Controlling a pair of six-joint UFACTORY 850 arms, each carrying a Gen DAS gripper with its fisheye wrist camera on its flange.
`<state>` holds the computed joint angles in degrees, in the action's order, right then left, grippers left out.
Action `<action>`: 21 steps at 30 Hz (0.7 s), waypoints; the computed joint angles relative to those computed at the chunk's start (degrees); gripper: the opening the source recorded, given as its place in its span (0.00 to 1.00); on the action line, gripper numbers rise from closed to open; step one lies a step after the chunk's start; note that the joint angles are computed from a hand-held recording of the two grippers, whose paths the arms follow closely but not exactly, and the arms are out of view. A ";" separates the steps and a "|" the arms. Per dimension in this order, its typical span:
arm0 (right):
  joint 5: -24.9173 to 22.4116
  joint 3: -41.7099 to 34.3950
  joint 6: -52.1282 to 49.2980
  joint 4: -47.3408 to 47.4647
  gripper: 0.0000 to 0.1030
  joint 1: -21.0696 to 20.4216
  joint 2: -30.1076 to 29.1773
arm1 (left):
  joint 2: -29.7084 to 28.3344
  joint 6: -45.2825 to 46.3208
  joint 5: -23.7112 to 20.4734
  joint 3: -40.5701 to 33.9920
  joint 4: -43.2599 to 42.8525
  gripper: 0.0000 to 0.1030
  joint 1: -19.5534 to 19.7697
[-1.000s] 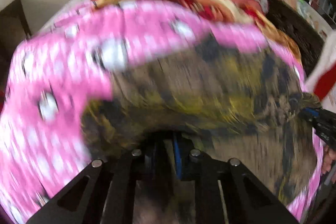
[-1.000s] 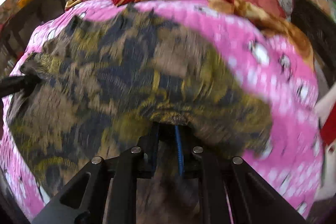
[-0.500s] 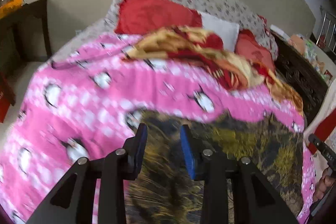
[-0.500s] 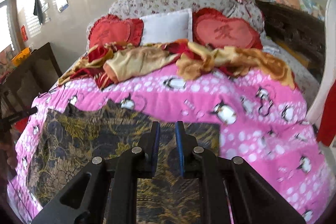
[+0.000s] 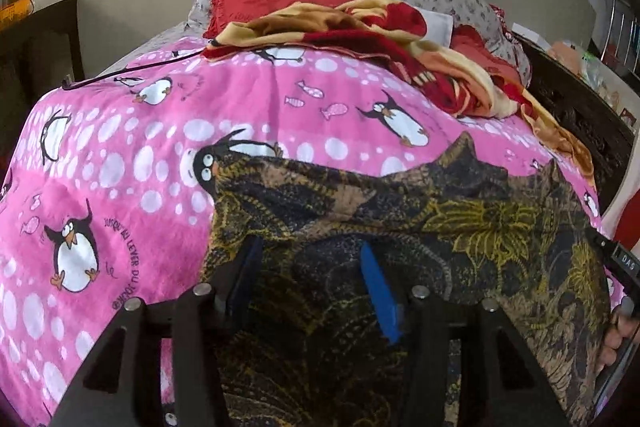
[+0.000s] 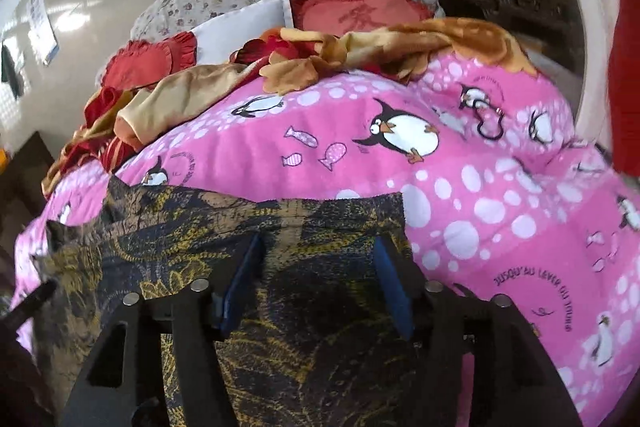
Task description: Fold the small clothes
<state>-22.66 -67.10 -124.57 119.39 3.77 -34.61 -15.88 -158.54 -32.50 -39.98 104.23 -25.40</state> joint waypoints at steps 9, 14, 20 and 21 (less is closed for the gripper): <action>2.13 6.71 0.58 -9.07 0.36 0.42 11.93 | 12.36 10.62 1.26 5.10 -10.42 0.63 -3.43; -3.48 18.26 0.81 -21.11 0.36 0.46 21.89 | 15.68 5.48 1.78 8.43 -7.84 0.62 -14.88; 3.34 26.40 -11.55 -13.49 0.33 4.10 23.22 | 4.52 14.72 1.71 2.86 -19.47 0.63 -21.24; 5.11 26.32 -11.70 -12.79 0.33 4.48 21.79 | 3.48 18.66 0.34 1.77 -22.02 0.64 -21.88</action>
<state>-17.55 -40.78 -136.27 106.61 8.25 -12.82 -12.40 -139.89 -32.16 -38.21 82.21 -47.27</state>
